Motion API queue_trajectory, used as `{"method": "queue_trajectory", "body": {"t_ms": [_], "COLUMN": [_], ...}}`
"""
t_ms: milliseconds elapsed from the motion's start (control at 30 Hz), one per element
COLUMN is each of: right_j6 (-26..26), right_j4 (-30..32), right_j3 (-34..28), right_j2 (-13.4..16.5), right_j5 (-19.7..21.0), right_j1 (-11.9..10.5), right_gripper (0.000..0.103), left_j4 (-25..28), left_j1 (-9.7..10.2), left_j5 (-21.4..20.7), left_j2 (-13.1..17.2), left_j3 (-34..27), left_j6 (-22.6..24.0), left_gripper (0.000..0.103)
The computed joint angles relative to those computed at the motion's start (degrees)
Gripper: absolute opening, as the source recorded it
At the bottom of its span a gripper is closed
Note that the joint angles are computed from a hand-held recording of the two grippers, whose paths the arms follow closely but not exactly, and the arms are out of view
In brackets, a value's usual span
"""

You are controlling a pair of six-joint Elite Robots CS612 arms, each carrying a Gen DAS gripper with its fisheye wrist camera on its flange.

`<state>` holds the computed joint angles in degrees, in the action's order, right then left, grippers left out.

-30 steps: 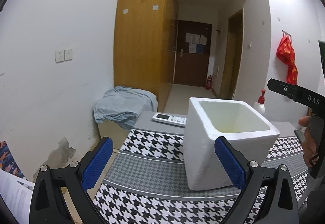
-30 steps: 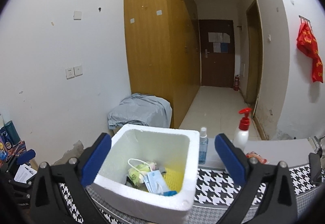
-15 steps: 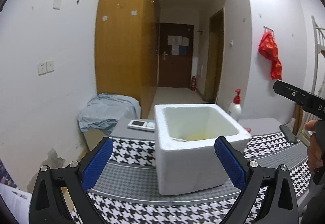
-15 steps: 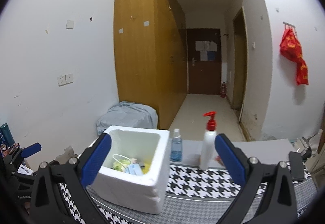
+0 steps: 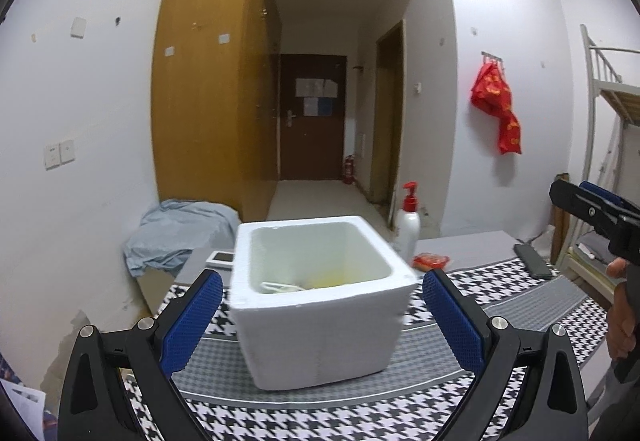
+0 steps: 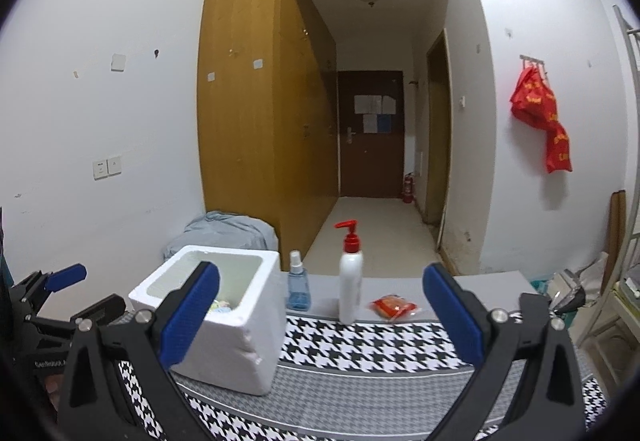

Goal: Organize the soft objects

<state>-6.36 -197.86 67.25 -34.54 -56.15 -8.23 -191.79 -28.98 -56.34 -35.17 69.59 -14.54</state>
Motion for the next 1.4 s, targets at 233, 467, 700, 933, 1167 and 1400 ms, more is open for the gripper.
{"method": "queue_trajectory", "body": {"t_ms": [233,467,700,933,1167,1400], "right_j6": [0.5,2.0,2.1,2.2,1.8,1.4], "right_j4": [-4.7,-7.2,-9.9,-11.5,-13.2,-15.7], "right_j3": [4.3,6.8,9.1,11.4,13.1,14.4], "right_j2": [-1.6,-2.5,-3.1,-3.6,-3.5,-3.2], "right_j5": [-1.0,0.3,-0.2,-0.6,-0.6,-0.7], "right_j1": [-1.3,-2.3,-2.7,-3.1,-3.3,-3.5], "right_gripper": [0.103,0.103,0.103,0.103,0.103,0.103], "left_j4": [-2.2,-4.2,-6.7,-9.4,-11.1,-12.3], "left_j1": [-1.2,-2.29,-3.14,-3.84,-4.37,-4.75], "left_j5": [-0.8,-0.5,0.2,1.5,2.5,2.5], "left_j2": [-0.4,-0.9,-1.1,-0.9,-0.7,-0.3], "left_j3": [0.8,2.0,3.2,4.4,5.7,6.4], "left_j6": [0.6,1.6,1.8,1.7,1.7,1.9], "left_gripper": [0.1,0.1,0.1,0.102,0.102,0.102]}}
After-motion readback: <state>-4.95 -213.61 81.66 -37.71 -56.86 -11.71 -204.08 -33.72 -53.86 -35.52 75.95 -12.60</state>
